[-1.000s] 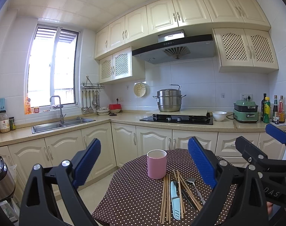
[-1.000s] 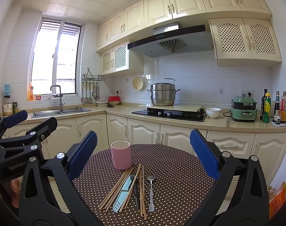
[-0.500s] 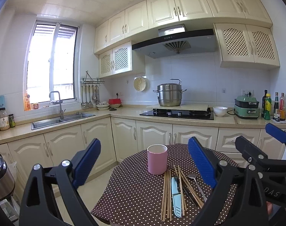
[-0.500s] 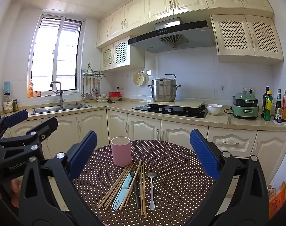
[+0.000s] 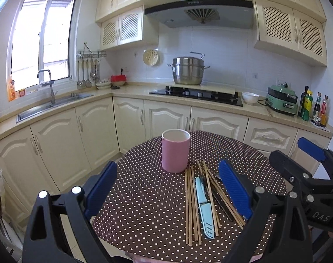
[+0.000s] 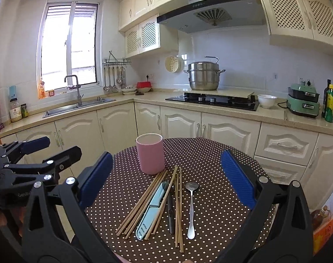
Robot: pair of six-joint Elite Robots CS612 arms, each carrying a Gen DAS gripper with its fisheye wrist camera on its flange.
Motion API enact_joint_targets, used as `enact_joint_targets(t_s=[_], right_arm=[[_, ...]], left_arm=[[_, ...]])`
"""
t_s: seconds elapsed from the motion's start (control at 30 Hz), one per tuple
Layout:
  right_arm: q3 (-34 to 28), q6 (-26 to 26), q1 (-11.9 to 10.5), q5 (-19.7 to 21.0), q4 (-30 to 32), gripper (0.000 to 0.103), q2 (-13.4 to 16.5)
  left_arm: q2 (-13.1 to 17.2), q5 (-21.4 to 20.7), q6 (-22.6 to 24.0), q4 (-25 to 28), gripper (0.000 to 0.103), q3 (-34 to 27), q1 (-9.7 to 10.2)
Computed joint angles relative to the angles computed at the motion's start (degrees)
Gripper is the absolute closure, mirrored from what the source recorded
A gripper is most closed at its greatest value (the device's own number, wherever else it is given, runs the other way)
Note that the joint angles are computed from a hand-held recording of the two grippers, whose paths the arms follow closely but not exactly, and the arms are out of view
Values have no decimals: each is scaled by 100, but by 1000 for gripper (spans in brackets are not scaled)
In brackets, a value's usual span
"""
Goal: Organize utensils
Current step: 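Grasp a wooden chopstick with the left tool while the right tool grasps the steel spoon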
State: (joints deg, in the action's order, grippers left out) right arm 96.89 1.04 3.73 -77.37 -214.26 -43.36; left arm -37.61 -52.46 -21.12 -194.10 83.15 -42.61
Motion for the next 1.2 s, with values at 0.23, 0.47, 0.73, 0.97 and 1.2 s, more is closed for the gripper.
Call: enact_joint_targets(t_s=[0.23, 0.47, 0.73, 0.97, 1.2], right_arm=[[-498, -73, -41, -442, 1303, 6, 253], [-868, 6, -123, -589, 2208, 6, 519], [-1068, 51, -162, -537, 2576, 6, 669], [-1197, -26, -145, -492, 2783, 6, 747], [-1520, -590, -111, -659, 3599, 6, 805]], left_arm=[[310, -1595, -319, 1661, 11, -697, 470], [926, -2214, 40, 3151, 12, -1773, 666], [1307, -2030, 92, 4244, 12, -2497, 723], [1479, -2061, 158, 4503, 12, -2791, 749], [1679, -2211, 355, 4900, 36, -3306, 782]])
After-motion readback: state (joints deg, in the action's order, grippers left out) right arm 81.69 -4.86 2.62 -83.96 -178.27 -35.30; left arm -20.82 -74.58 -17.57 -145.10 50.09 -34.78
